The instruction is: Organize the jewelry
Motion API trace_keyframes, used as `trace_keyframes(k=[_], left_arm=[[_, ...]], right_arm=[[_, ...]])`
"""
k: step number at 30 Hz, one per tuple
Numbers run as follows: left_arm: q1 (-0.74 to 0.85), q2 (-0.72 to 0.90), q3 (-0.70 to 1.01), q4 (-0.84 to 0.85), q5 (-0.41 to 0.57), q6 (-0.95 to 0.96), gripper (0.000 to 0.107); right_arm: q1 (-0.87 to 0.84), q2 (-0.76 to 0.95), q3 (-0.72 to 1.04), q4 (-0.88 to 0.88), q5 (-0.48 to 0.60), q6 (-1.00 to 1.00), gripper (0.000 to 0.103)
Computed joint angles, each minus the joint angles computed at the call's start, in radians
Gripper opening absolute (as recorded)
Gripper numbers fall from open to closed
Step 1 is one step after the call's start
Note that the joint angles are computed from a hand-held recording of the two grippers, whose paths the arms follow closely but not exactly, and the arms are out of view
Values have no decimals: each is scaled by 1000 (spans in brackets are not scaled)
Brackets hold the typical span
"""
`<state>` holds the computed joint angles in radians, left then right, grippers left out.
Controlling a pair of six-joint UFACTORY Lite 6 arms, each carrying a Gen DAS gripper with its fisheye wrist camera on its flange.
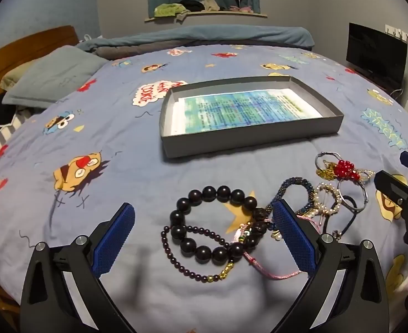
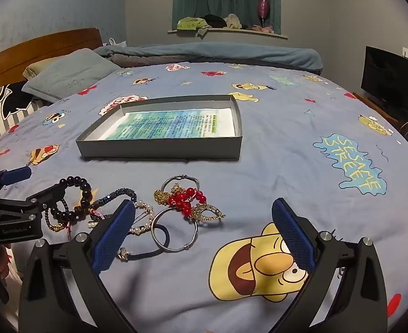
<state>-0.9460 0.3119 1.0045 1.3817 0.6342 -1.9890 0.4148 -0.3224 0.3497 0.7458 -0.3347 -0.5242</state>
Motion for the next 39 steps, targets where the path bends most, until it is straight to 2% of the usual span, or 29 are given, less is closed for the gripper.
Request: trace_keyframes(k=[8, 13, 19, 39], left_arm=[[10, 27, 32, 9, 19, -28, 99], [2, -5, -15, 15, 5, -33, 99], [9, -9, -24, 24, 3, -48, 99], [1, 0, -9, -6, 2, -19, 99]], right_arm=[[-14, -49, -26, -1, 26, 2, 97], [-20, 1, -12, -47, 6, 37, 98], [-5, -22, -17, 27, 13, -29, 98], [-2, 1, -7, 17, 8, -16, 98]])
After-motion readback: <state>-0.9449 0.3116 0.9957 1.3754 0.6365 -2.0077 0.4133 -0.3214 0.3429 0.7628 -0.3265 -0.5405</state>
